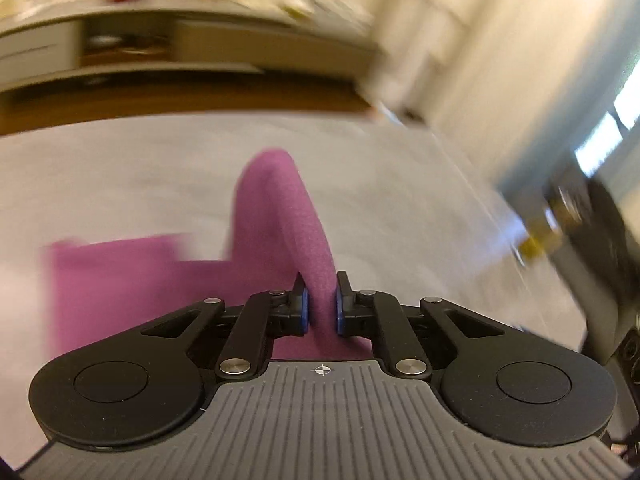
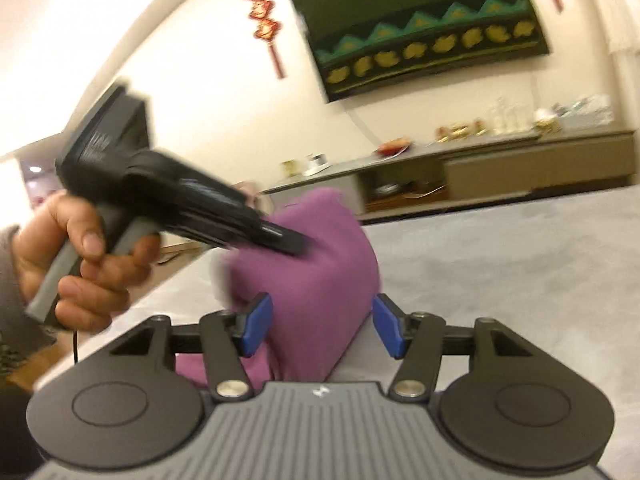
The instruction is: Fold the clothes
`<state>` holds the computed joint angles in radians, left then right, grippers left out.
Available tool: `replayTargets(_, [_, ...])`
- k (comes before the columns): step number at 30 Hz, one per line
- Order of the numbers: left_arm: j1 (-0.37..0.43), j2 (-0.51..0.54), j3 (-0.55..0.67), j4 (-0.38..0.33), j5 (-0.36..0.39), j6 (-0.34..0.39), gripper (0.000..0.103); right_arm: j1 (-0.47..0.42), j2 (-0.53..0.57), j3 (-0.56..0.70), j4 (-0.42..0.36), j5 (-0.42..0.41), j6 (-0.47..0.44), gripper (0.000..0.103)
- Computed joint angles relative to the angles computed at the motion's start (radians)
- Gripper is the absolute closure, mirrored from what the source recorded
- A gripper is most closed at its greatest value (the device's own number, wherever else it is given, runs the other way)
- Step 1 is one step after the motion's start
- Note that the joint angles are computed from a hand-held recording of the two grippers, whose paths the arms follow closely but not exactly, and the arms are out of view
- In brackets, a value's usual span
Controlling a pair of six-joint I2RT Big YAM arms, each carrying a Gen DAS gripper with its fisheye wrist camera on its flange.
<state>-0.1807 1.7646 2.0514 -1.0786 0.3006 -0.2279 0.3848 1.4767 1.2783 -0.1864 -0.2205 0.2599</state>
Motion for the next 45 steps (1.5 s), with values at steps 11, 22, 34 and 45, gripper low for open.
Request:
replayTargets(11, [0.13, -0.263, -0.594, 0.39, 0.008, -0.285, 0.082, 0.107, 0.166, 0.175, -0.245, -0.021, -0.205, 0.057])
replayTargets(22, [0.028, -0.322, -0.705, 0.552, 0.119, -0.293, 0.078, -0.069, 0.021, 0.036, -0.24, 0.058, 0.286, 0.06])
replayTargets(34, [0.146, -0.263, -0.725, 0.612, 0.154, -0.299, 0.079, -0.031, 0.053, -0.042, -0.122, -0.217, 0.634, 0.085])
replayTargets(45, [0.183, -0.241, -0.747, 0.653, 0.256, -0.347, 0.094, 0.098, 0.092, -0.014, 0.031, -0.121, 0.916, 0.037])
